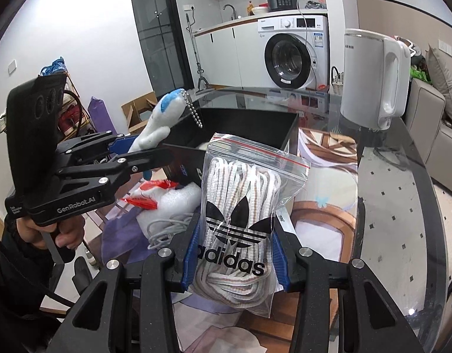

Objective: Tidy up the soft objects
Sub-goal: 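Carry the lace bag and the white doll over the black box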

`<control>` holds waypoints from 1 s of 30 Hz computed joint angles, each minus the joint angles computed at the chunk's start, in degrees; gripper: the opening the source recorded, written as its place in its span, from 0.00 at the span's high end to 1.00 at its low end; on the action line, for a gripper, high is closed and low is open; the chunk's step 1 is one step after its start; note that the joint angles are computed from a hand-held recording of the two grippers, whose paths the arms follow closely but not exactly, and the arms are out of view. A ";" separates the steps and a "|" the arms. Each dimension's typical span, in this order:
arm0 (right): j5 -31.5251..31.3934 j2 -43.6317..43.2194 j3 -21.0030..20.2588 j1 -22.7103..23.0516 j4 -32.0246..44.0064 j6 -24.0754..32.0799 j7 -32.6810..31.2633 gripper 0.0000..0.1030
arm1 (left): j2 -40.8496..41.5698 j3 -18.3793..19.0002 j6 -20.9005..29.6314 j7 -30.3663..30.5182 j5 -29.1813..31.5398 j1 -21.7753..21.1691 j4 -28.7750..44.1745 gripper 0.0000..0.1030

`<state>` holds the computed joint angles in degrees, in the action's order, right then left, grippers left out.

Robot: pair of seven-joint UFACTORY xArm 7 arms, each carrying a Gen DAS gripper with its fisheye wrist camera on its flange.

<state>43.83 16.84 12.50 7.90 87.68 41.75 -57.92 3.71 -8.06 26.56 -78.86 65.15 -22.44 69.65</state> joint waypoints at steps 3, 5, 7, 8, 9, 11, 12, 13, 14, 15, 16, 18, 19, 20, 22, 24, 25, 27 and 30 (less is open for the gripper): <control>0.64 -0.32 0.16 -0.05 0.14 -0.39 -0.35 0.58 | 0.00 0.07 0.24 -0.23 0.02 0.06 0.20 0.68; 0.92 -0.30 0.24 0.07 0.51 -0.67 -0.38 0.58 | -0.11 0.21 0.33 -0.53 -0.19 0.23 0.23 0.68; 0.89 -0.01 0.35 0.35 1.26 -0.98 -0.13 0.58 | 0.02 0.25 0.79 -0.19 -0.69 0.36 0.64 0.68; 0.64 0.38 0.36 0.52 1.95 -0.98 0.19 0.58 | 0.06 0.35 1.05 -0.11 -0.91 0.47 0.83 0.68; 0.30 0.68 0.44 0.73 2.64 -0.97 0.48 0.58 | 0.12 0.46 1.10 0.00 -1.21 0.62 0.99 0.68; -0.03 1.30 0.68 0.97 3.86 -1.23 0.82 0.58 | 0.20 0.76 0.51 0.02 -2.04 1.04 1.18 0.68; -0.54 2.04 0.72 1.24 4.93 -1.25 1.43 0.58 | 0.20 0.86 0.24 -0.17 -2.40 1.19 1.18 0.68; -1.00 2.68 0.85 1.48 5.93 -1.44 1.96 0.58 | 0.31 1.01 0.00 -0.19 -2.85 1.41 1.28 0.68; -1.40 3.16 1.00 1.61 6.78 -1.51 2.42 0.58 | 0.50 1.12 0.19 -0.19 -3.14 1.52 1.48 0.68; -1.99 4.02 1.08 1.70 8.18 -1.23 2.95 0.58 | 0.75 1.18 0.66 -0.09 -3.29 1.52 1.81 0.68; -2.64 4.96 1.19 1.81 9.63 -1.03 3.48 0.58 | 1.02 1.28 0.97 0.11 -3.46 1.54 2.14 0.68; -3.76 6.13 1.48 2.02 11.47 -0.94 4.53 0.58 | 1.63 1.52 1.68 0.48 -4.07 1.50 2.87 0.68; -4.49 6.87 1.54 2.22 12.58 -0.99 5.23 0.58 | 1.93 1.72 1.86 0.38 -4.24 1.50 3.22 0.68; -5.05 7.46 1.71 2.36 13.50 -1.13 5.80 0.58 | 2.13 1.92 1.71 0.32 -4.31 1.51 3.44 0.68; -6.22 8.99 2.06 2.62 15.80 -0.91 6.95 0.58 | 2.48 2.29 1.90 0.14 -4.10 1.41 3.92 0.68; -8.16 10.78 2.09 3.27 18.49 -0.57 8.42 0.58 | 2.78 2.56 2.28 -0.14 -3.36 1.24 4.42 0.68; -8.97 11.35 2.20 3.51 19.32 -0.67 8.87 0.58 | 2.97 2.69 2.39 -0.03 -3.34 1.24 4.75 0.68; -10.58 12.71 2.31 4.08 21.17 -1.03 9.94 0.58 | 3.32 3.05 2.29 -0.39 -3.16 1.29 5.33 0.68; -12.07 14.64 2.84 4.50 23.93 -1.29 11.25 0.58 | 3.90 3.57 2.53 -1.66 -2.04 1.18 6.35 0.68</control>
